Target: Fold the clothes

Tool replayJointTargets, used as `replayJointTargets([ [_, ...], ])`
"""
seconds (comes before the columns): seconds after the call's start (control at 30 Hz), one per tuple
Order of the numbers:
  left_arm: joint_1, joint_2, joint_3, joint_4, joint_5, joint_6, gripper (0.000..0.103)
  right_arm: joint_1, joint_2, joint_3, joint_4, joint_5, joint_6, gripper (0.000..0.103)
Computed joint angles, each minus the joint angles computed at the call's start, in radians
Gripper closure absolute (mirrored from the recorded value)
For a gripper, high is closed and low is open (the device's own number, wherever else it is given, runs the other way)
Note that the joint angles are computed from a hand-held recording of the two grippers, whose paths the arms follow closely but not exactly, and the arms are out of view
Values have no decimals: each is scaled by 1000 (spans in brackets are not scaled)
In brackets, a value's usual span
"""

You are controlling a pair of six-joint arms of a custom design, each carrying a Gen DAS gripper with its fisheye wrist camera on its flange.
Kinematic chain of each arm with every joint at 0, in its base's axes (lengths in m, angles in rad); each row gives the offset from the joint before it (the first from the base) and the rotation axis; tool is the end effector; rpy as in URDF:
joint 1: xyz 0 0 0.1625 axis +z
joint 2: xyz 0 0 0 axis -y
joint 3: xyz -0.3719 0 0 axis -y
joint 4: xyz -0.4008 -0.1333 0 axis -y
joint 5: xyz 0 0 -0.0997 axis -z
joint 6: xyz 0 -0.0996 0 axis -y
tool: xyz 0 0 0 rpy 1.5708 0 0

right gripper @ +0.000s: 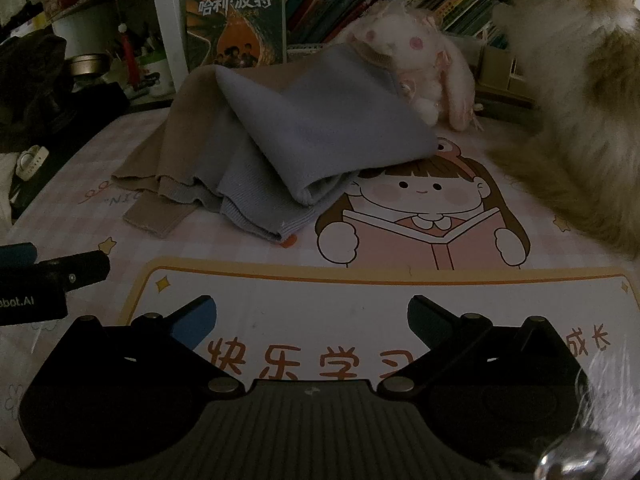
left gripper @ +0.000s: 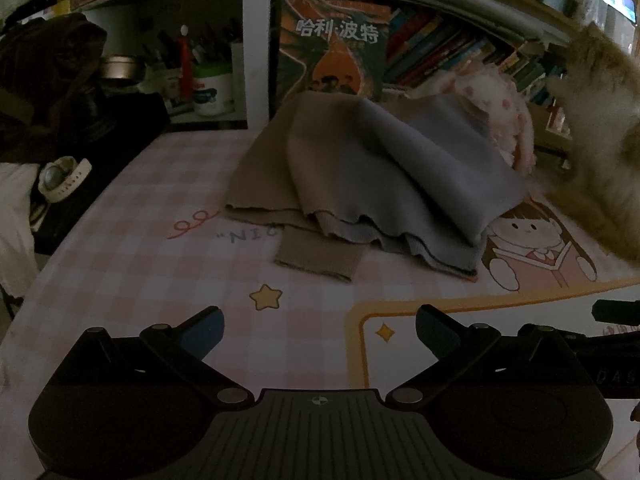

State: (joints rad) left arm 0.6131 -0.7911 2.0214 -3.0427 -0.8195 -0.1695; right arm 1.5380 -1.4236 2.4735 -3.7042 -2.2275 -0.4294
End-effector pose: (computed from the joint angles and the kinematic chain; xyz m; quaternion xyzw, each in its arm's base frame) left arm -0.3009 -0.4578 0.0024 0.3138 0.8697 -0.2893 0.2480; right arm 0.0603 -0.3726 0.2339 -0.0032 -0.8279 0.4118 0.3808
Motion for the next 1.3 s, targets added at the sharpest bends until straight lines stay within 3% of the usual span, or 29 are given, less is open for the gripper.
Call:
replayJointTargets([
  [0.53, 11, -6, -9, -9, -27, 22, 0, 10, 8, -5, 10, -25, 20, 0],
  [1.1, 59, -17, -23, 0, -85, 112, 0, 53, 90, -34, -40, -120, 107, 0],
  [1.3, 57, -9, -33, 26, -75, 85, 0, 45, 81, -29, -22, -97, 111, 0],
])
